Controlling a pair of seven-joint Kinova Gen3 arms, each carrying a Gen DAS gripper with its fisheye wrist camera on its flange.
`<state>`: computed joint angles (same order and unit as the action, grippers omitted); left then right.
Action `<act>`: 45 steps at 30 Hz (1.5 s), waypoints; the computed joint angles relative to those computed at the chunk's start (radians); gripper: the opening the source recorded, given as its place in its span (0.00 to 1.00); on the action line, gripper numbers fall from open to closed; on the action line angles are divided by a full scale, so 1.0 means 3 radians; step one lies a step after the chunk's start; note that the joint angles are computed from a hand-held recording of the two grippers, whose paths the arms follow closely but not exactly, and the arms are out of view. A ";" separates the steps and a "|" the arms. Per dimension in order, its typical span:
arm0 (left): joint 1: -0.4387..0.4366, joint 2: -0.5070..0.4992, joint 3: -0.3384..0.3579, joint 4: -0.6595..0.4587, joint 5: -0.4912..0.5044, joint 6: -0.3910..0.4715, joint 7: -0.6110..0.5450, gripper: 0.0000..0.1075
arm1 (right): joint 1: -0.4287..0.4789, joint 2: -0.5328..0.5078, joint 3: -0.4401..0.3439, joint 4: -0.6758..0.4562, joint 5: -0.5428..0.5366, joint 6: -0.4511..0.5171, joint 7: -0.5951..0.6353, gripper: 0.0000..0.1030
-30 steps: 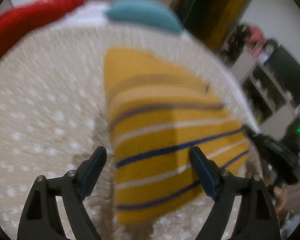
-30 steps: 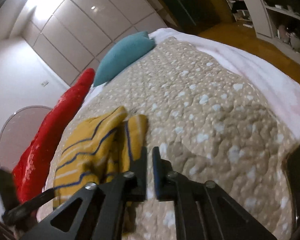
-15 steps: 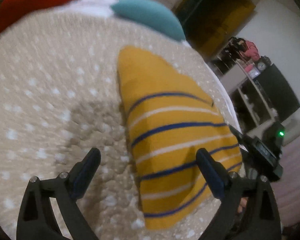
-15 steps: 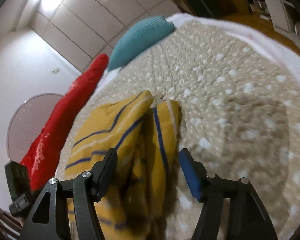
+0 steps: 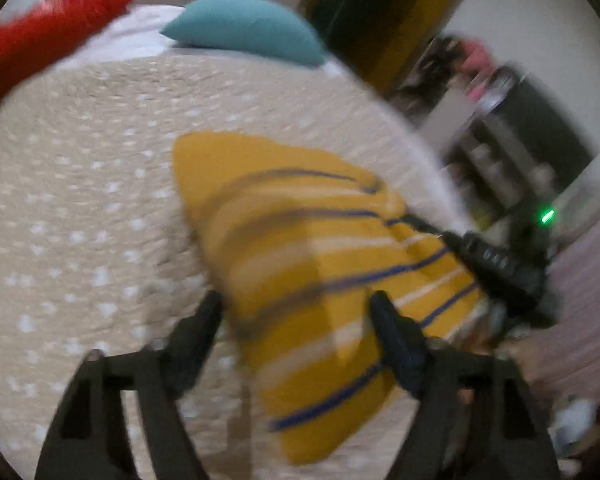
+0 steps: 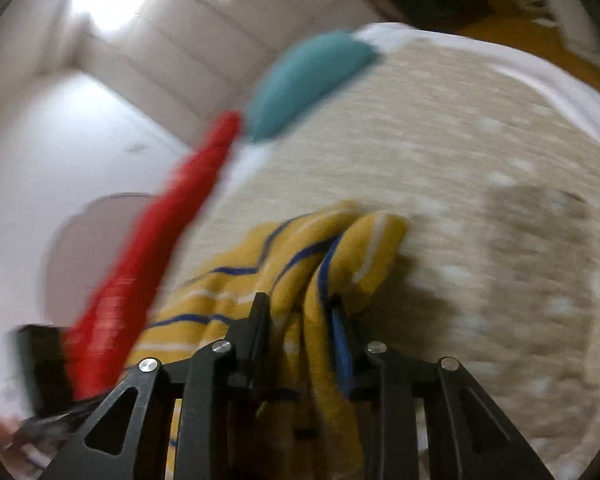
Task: Fold small clothes
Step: 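Grasp the folded sweater edge with the right gripper while the left gripper approaches, then release the sweater edge with the right gripper and lift away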
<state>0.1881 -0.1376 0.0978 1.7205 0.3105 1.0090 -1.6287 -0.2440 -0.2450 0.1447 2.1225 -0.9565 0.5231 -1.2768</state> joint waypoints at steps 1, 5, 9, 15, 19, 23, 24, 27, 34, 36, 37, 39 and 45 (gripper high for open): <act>-0.0066 0.0032 0.0120 0.0068 -0.0120 -0.0022 0.0016 0.76 | 0.0152 0.0039 -0.0154 0.0060 0.0136 -0.0060 -0.0133 0.34; 0.0001 -0.0030 -0.0017 0.0357 -0.0056 -0.0073 0.0069 0.76 | 0.0728 -0.0217 -0.0772 0.0063 0.0642 -0.0058 -0.0676 0.38; 0.0029 -0.0479 -0.0132 0.0631 -0.0043 -0.0281 0.0140 0.76 | 0.0739 -0.0629 -0.1053 -0.0022 0.1152 -0.0175 -0.1109 0.39; -0.0223 -0.1405 0.0398 0.0848 -0.0847 -0.0468 0.0904 0.84 | -0.0117 -0.0322 -0.0883 -0.0205 0.1371 -0.0261 -0.1341 0.39; -0.0453 -0.2023 0.0700 0.0888 -0.1338 -0.0524 0.1338 0.96 | 0.0093 -0.0228 -0.0984 0.0022 0.1672 -0.0365 -0.1883 0.10; -0.0386 -0.2313 0.0588 0.0990 -0.1145 -0.0649 0.1250 0.96 | 0.0653 -0.0818 -0.1576 0.0218 0.2055 -0.0278 -0.2425 0.31; -0.0370 -0.2300 0.0536 0.0976 -0.1010 -0.0608 0.1147 0.96 | 0.0771 -0.0972 -0.1727 0.0213 0.2191 -0.0151 -0.2561 0.41; -0.0420 -0.2234 0.0591 0.0914 -0.0819 -0.0393 0.1006 0.96 | 0.0983 -0.1435 -0.2055 0.0345 0.2464 0.0040 -0.2923 0.54; -0.0610 -0.2058 0.1101 0.0865 -0.0784 -0.0133 0.1217 0.96 | 0.1478 -0.2016 -0.2254 0.0550 0.1741 0.0418 -0.2413 0.54; -0.0741 -0.1952 0.1313 0.0807 -0.0865 0.0042 0.1299 0.96 | 0.1695 -0.2137 -0.2309 0.0546 0.1506 0.0545 -0.2143 0.55; -0.0740 -0.1888 0.1359 0.0808 -0.0865 0.0073 0.1323 0.96 | 0.1772 -0.2197 -0.2327 0.0551 0.1452 0.0589 -0.2053 0.58; -0.0755 -0.1791 0.1451 0.0823 -0.0885 0.0127 0.1405 0.96 | 0.1841 -0.2294 -0.2362 0.0546 0.1457 0.0681 -0.2021 0.61; -0.0741 -0.1512 0.1715 0.0901 -0.1059 0.0251 0.1663 0.96 | 0.1934 -0.2329 -0.2485 0.0544 0.1553 0.0714 -0.2064 0.62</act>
<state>-0.0342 -0.5912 0.6124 1.9909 -0.0072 1.0844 -1.1297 0.3363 -0.9436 -0.6009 2.2858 -0.4905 0.7374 -1.8961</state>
